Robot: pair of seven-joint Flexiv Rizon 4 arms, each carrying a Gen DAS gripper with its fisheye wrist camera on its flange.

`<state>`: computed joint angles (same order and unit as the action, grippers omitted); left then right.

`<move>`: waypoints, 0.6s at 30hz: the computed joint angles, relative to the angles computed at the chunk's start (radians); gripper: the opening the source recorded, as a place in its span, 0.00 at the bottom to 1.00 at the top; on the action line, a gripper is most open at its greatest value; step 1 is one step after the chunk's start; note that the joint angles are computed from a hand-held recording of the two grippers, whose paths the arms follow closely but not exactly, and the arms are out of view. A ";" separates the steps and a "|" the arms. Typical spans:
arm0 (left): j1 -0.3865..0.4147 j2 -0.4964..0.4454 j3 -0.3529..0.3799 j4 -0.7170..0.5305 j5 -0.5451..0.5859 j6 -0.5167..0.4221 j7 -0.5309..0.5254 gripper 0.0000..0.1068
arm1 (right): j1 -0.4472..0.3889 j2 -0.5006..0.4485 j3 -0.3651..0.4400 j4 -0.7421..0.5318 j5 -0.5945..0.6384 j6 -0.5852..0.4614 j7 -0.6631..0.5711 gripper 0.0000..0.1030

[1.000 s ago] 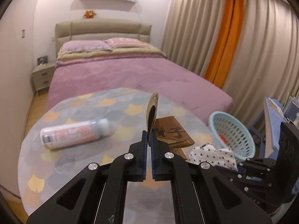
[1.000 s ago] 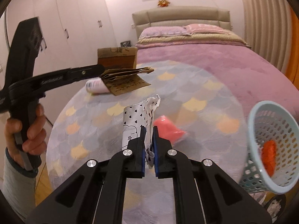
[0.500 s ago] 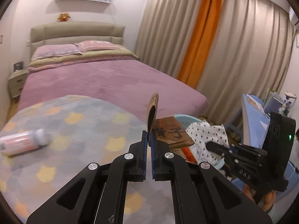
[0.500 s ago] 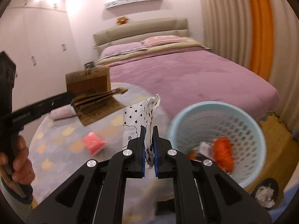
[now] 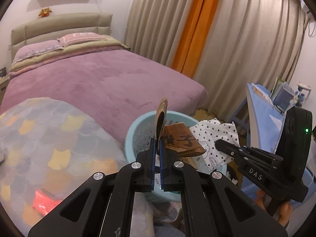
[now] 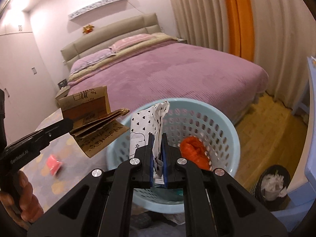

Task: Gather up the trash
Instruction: 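Carry cardboard and tissue pack to the basket and open both tools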

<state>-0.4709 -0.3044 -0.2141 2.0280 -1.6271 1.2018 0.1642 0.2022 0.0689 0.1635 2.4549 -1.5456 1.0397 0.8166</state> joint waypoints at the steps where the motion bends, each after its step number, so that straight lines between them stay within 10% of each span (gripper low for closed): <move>1: -0.008 -0.009 -0.004 -0.005 0.006 0.017 0.001 0.02 | -0.007 0.000 -0.007 0.007 -0.011 0.013 0.012 0.05; 6: -0.028 -0.038 -0.017 -0.020 0.032 0.060 -0.006 0.02 | -0.042 -0.011 -0.035 0.026 -0.050 0.076 0.056 0.05; 10: -0.032 -0.053 -0.029 -0.026 0.031 0.080 -0.016 0.28 | -0.071 -0.019 -0.050 0.030 -0.099 0.121 0.094 0.09; 15: -0.034 -0.044 -0.026 -0.014 0.003 0.078 0.004 0.40 | -0.072 -0.018 -0.036 0.039 -0.075 0.094 0.108 0.42; 18: -0.040 -0.032 -0.016 -0.004 -0.029 0.079 0.025 0.44 | -0.066 -0.017 -0.034 0.036 -0.085 0.088 0.114 0.44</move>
